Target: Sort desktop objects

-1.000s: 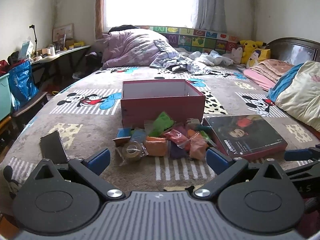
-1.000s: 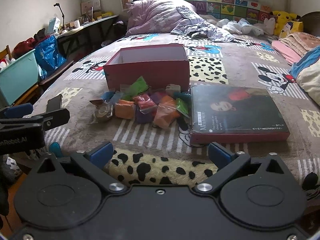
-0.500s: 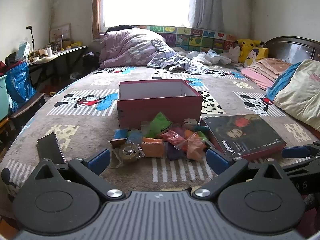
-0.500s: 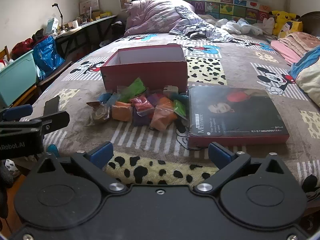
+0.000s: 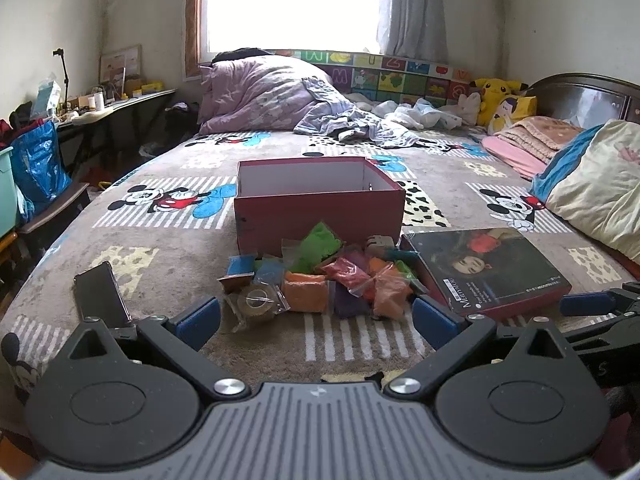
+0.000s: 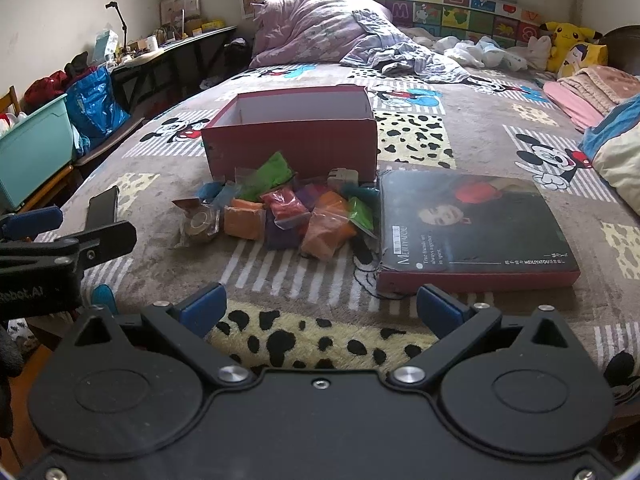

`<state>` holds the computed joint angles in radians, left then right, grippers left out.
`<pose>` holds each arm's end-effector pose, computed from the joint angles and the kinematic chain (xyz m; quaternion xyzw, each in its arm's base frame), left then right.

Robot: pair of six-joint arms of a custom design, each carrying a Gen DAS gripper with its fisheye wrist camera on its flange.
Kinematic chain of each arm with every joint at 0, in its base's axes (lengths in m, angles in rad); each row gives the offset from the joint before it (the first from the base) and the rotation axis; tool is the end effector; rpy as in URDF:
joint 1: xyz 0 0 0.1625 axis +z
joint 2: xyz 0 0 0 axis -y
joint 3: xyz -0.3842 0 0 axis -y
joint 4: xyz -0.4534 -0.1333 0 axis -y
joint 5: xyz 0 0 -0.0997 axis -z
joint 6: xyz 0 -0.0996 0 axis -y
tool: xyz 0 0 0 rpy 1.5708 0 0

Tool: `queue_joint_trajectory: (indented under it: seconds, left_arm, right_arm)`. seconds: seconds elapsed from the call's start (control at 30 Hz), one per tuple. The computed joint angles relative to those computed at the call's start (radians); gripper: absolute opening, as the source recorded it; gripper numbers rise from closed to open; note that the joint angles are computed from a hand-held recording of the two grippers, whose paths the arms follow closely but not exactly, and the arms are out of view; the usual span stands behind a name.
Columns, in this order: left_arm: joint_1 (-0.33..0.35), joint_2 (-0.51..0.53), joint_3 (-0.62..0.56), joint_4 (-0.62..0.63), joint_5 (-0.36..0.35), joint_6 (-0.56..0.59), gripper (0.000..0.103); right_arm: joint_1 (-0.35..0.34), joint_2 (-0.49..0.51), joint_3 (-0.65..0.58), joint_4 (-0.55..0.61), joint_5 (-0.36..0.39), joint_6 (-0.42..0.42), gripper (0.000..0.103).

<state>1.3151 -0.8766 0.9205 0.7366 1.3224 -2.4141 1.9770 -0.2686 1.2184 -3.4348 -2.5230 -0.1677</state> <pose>-0.0237 -0.7144 0.2991 0.3903 0.8299 -0.3447 0.2004 0.3406 -0.6599 -0.0606 0.0317 -0.8222 0.4384 0.3617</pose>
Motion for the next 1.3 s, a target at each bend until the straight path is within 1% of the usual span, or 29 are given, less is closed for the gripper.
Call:
queue_joint_trajectory:
  seconds: [0.13, 0.37, 0.53, 0.97, 1.07, 1.13, 1.23, 1.27, 1.3]
  left_arm:
    - [0.006, -0.003, 0.002, 0.003, 0.006, -0.001, 0.102]
    - [0.009, 0.015, -0.028, 0.032, 0.013, -0.011, 0.102]
    - [0.008, 0.025, -0.033, 0.02, 0.007, 0.003, 0.102]
    - [0.021, 0.1, -0.135, 0.057, 0.012, -0.01, 0.102]
    - [0.034, 0.136, -0.187, 0.08, 0.038, -0.022, 0.102]
    - [0.048, 0.157, -0.217, 0.078, 0.071, -0.019, 0.102]
    - [0.07, 0.196, -0.268, 0.075, 0.121, 0.016, 0.102]
    - [0.076, 0.213, -0.291, 0.079, 0.128, 0.026, 0.102]
    - [0.079, 0.236, -0.324, 0.091, 0.12, 0.028, 0.102]
  right_arm:
    - [0.0, 0.001, -0.001, 0.001, 0.001, -0.003, 0.102]
    - [-0.002, 0.001, -0.003, 0.003, 0.001, -0.006, 0.102]
    - [-0.004, 0.008, -0.012, 0.009, -0.001, -0.005, 0.102]
    - [-0.025, 0.014, -0.036, 0.046, 0.011, 0.005, 0.102]
    - [-0.033, 0.015, -0.042, 0.045, 0.025, -0.003, 0.103]
    - [-0.039, 0.016, -0.043, 0.037, 0.041, -0.012, 0.102]
    - [-0.053, 0.018, -0.047, 0.01, 0.082, -0.039, 0.102]
    - [-0.057, 0.023, -0.055, 0.003, 0.087, -0.052, 0.103]
    - [-0.061, 0.029, -0.063, -0.005, 0.094, -0.062, 0.102]
